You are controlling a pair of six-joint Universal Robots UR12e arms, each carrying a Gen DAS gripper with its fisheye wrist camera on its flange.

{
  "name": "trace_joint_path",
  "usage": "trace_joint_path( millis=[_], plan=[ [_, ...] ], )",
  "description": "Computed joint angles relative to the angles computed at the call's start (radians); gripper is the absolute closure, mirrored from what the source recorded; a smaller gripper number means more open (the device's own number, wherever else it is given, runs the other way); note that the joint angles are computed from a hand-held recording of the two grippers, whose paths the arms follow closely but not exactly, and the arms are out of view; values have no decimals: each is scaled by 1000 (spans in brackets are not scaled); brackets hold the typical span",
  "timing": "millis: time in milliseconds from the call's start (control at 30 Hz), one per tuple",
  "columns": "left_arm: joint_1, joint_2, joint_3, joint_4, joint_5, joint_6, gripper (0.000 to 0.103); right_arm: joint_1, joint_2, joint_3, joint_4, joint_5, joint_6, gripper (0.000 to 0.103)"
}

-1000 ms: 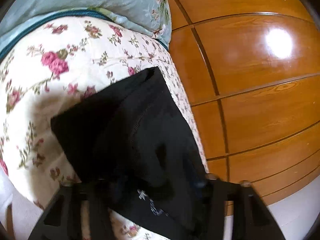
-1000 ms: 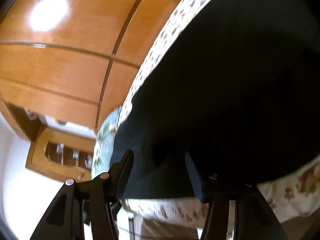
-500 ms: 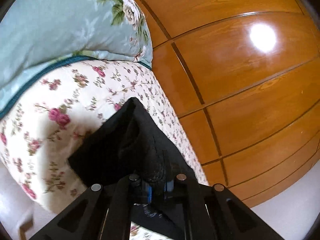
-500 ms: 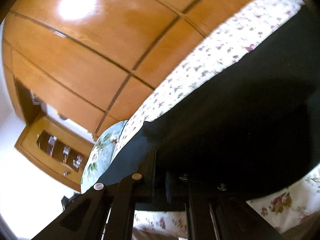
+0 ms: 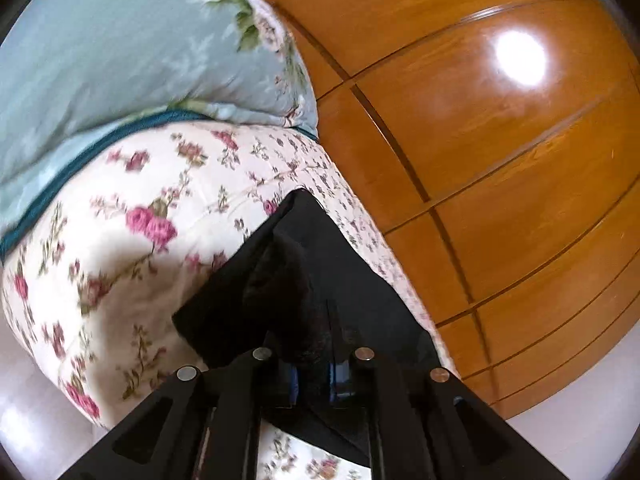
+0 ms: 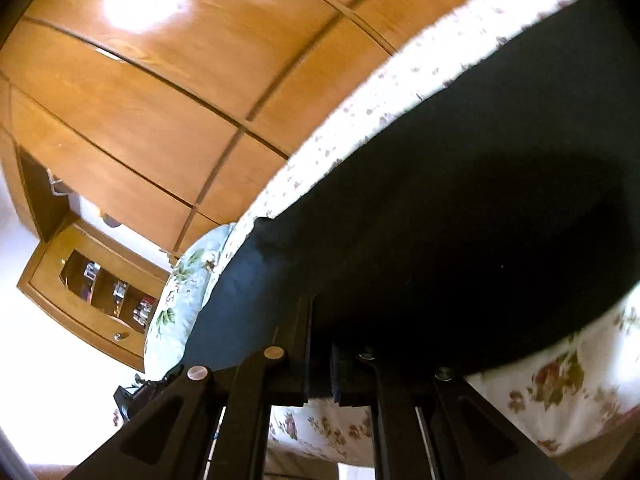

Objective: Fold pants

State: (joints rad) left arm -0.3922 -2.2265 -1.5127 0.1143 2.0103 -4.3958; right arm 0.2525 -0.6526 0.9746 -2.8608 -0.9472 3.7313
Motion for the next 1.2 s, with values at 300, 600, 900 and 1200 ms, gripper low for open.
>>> trace_joint_path(
  millis=[300, 600, 900, 1200],
  plan=[
    [7, 4, 7, 75, 20, 73, 93, -4, 22, -35, -87, 26, 43, 96],
    [-2, 20, -28, -101, -15, 29, 91, -12, 6, 20, 58, 33, 57, 97],
    [-31, 69, -40, -197, 118, -140, 84, -29, -23, 59, 2, -37, 83, 74],
    [-78, -5, 130, -173, 242, 187, 81, -90, -69, 139, -150, -266, 257, 56]
  ],
)
